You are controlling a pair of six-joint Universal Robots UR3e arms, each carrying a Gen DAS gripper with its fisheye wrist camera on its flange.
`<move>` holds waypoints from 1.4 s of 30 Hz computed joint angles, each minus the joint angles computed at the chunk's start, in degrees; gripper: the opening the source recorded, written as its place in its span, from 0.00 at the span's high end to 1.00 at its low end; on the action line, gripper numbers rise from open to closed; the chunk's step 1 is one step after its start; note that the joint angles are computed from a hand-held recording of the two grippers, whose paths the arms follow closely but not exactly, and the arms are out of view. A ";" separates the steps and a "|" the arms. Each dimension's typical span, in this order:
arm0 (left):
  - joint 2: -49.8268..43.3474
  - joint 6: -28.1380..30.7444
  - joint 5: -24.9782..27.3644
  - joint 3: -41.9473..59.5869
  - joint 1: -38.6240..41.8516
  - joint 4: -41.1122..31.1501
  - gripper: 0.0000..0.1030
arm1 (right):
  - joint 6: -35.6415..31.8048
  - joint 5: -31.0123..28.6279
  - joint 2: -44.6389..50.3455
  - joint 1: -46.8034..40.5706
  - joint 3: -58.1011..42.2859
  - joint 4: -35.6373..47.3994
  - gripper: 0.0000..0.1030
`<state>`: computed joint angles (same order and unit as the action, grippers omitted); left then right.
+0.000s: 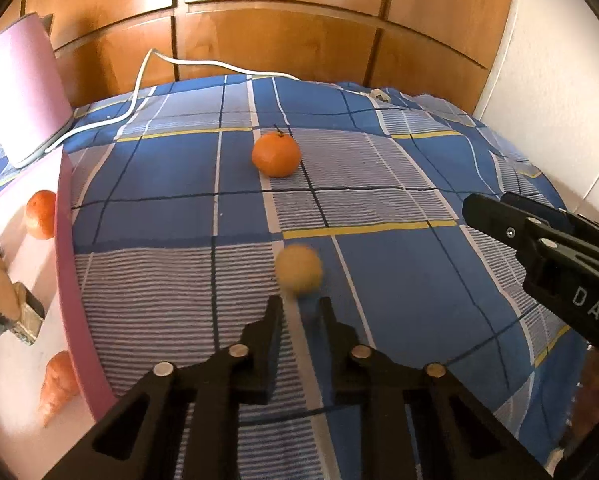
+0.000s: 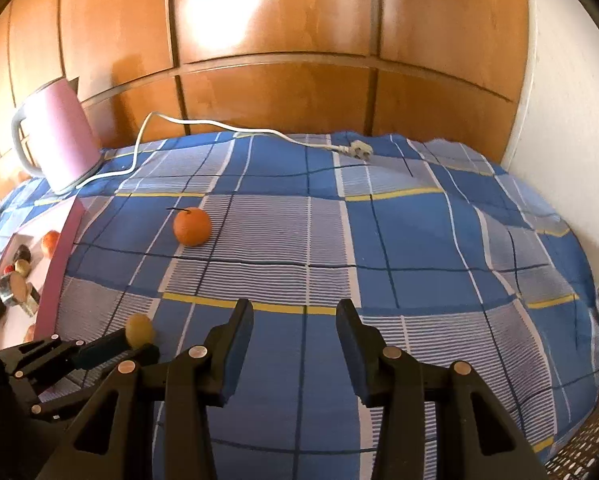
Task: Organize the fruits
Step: 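Lift the tan fruit with the left tool and carry it over the tray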
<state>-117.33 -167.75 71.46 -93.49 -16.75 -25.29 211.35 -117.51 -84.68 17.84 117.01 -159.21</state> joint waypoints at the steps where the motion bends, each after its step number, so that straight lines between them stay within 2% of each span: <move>1: 0.48 0.17 -0.46 -0.53 0.34 -0.14 0.86 | -0.10 -0.52 0.35 0.48 -0.66 0.56 0.57; 7: 3.66 2.48 -2.41 -5.15 2.47 0.51 0.93 | 0.00 -0.65 1.65 1.38 -2.64 2.43 0.58; 15: 5.80 2.41 -7.25 -6.22 5.45 -1.73 0.91 | -0.32 1.19 3.12 1.36 -4.59 3.63 0.58; 19: 3.69 1.09 -7.07 -2.27 4.55 -2.51 0.66 | 1.08 1.42 2.24 0.54 -3.90 4.44 0.58; 24: -3.44 0.82 -4.83 9.45 0.48 -5.68 0.51 | 2.51 0.93 -0.17 -0.93 -1.86 5.30 0.58; 29: -12.26 1.39 -2.83 23.99 -4.05 -9.59 0.50 | 3.13 1.30 -2.61 -2.64 0.93 4.92 0.58; 33: -21.42 0.28 -0.36 39.89 -6.96 -16.91 0.50 | 3.05 1.17 -4.75 -4.33 3.07 4.43 0.57; 35: -25.99 1.51 0.42 47.73 -8.47 -20.42 0.50 | 2.84 1.96 -5.81 -5.70 4.24 3.98 0.57; 37: -30.37 2.72 2.30 55.46 -9.75 -25.57 0.71 | 2.71 2.53 -6.62 -6.73 5.33 3.56 0.57; 42: -29.95 0.68 -0.46 53.79 -8.45 -24.11 0.72 | 1.88 3.96 -7.56 -8.97 7.37 1.92 0.57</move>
